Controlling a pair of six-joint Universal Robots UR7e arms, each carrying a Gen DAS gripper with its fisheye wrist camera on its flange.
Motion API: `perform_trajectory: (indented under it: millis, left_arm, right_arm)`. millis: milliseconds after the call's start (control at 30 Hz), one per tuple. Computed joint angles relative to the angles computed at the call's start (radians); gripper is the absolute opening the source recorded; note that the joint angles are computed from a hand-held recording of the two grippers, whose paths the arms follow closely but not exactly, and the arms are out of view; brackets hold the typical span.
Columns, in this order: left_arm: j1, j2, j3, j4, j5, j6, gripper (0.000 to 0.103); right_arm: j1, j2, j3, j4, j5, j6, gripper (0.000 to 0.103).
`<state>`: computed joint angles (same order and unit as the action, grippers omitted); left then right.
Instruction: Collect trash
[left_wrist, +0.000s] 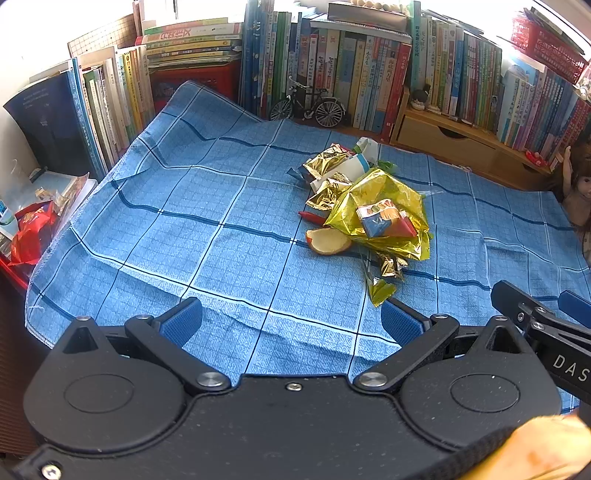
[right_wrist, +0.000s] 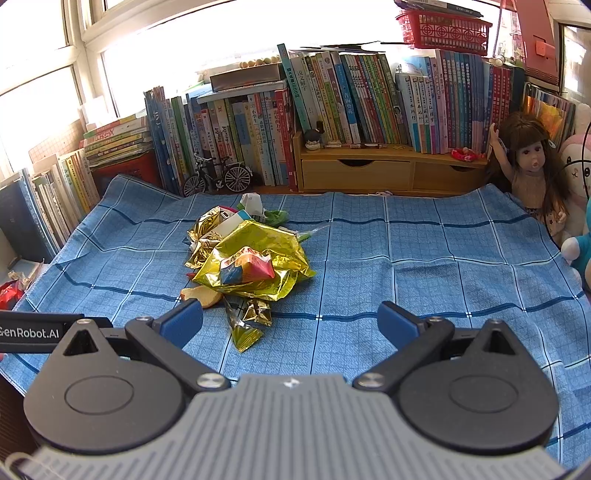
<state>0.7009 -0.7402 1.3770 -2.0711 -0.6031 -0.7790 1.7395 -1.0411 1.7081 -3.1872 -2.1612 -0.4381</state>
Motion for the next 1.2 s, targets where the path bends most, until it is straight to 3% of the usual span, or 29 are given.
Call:
perform_trajectory:
  millis: [233, 367, 833, 1200]
  left_arm:
    - [-0.001, 0.0, 0.003, -0.009, 0.004, -0.002, 0.103]
    - [0.003, 0.001, 0.01, -0.042, 0.017, 0.01, 0.102]
    - [0.006, 0.013, 0.007, -0.045, 0.051, 0.027, 0.102]
    - [0.029, 0.056, -0.014, -0.202, 0.066, 0.2, 0.101]
  right_arm:
    - [0.0, 0.001, -0.003, -0.001, 0.0, 0.004, 0.103]
    - [-0.005, -0.012, 0.01, -0.013, 0.049, 0.004, 0.103]
    - [-0.003, -0.011, 0.019, -0.043, 0.04, 0.011, 0.103]
    - [-0.02, -0.018, 0.004, 0.018, 0.077, 0.07, 0.101]
